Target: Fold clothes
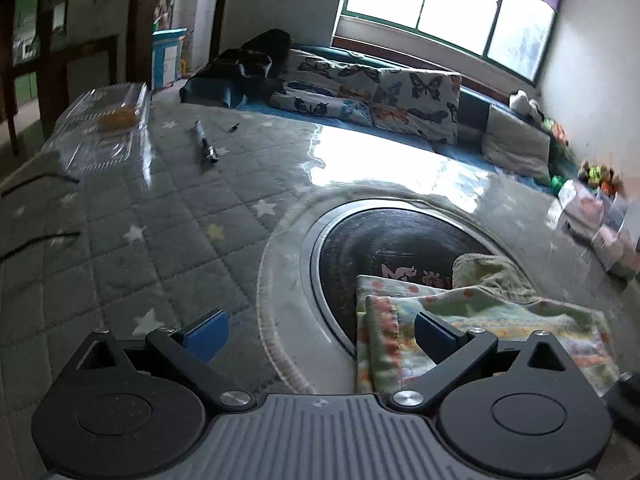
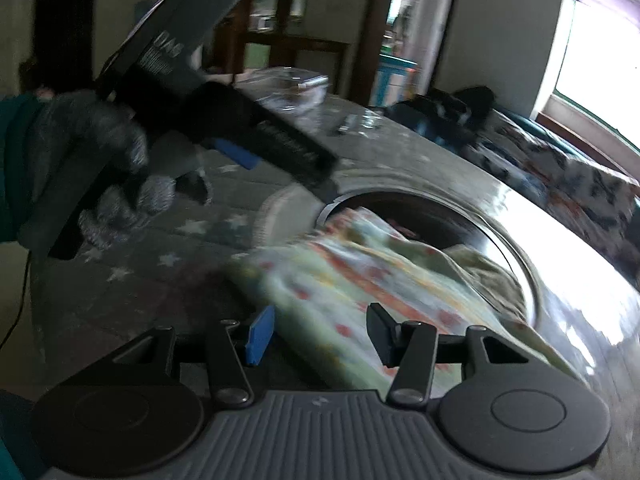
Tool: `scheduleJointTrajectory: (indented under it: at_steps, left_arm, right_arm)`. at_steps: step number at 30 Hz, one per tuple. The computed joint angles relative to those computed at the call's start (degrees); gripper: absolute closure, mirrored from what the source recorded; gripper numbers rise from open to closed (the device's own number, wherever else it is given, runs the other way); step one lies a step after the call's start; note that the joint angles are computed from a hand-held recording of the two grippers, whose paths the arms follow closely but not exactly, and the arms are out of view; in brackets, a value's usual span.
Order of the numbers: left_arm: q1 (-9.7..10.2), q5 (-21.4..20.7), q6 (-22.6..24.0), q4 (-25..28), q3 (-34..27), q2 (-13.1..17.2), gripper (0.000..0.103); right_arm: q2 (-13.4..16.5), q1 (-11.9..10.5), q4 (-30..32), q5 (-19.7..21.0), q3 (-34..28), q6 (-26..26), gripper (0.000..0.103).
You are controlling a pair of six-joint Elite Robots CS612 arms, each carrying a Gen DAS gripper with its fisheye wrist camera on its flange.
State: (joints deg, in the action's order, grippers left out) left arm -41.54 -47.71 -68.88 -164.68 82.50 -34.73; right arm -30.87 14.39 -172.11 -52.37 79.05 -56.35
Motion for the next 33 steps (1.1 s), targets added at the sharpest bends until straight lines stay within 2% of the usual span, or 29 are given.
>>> scheduleJointTrajectory:
  at_steps: [5, 10, 13, 14, 18, 21, 25, 31, 33]
  left_arm:
    - [0.25, -2.2, -3.0, -3.9, 2.0, -0.6, 0.002]
    - [0.77, -5.6, -5.1, -8.5, 3.1, -0.5, 0.002]
    - [0.99, -6.8, -6.9, -10.0, 3.4, -0.4, 0.002]
    - [1.08, -7.4, -7.5, -10.8, 3.5, -0.3, 0.002]
    - [1.59, -10.3, -9.7, -14.3, 3.5, 0.2, 0.002]
    - [1.75, -11.1, -11.4, -15.9, 3.3, 0.4, 0.002]
    - [2.14, -13.2, -14.1, -18.3, 2.9, 0.8, 0.003]
    - [3.01, -18.3, -16.4, -24.2, 0.9, 2.9, 0.004]
    - [3.20, -19.5, -16.7, -25.1, 0.2, 3.5, 0.011]
  right_arm:
    - [-0.1, 1.4, 0.0, -0.6, 0.5, -4.3, 0.054]
    - [0.5, 2.8, -1.3, -3.0, 0.3, -6.4, 0.061]
    - [0.8, 3.0, -1.0, -4.0, -0.2, -6.0, 0.067]
    - [0.8, 3.0, -1.0, -3.7, -0.2, -5.7, 0.073]
    - [0.9, 2.5, -0.9, -1.5, -0.6, -2.3, 0.084]
    - [0.9, 1.8, -0.2, 1.1, -1.4, 1.9, 0.088]
    - [0.8, 0.9, 0.2, 4.4, -2.6, 7.2, 0.090]
    - [0.6, -0.1, -1.7, 7.0, -2.5, 10.9, 0.092]
    - [0.5, -0.5, -1.8, 7.9, -2.3, 11.1, 0.092]
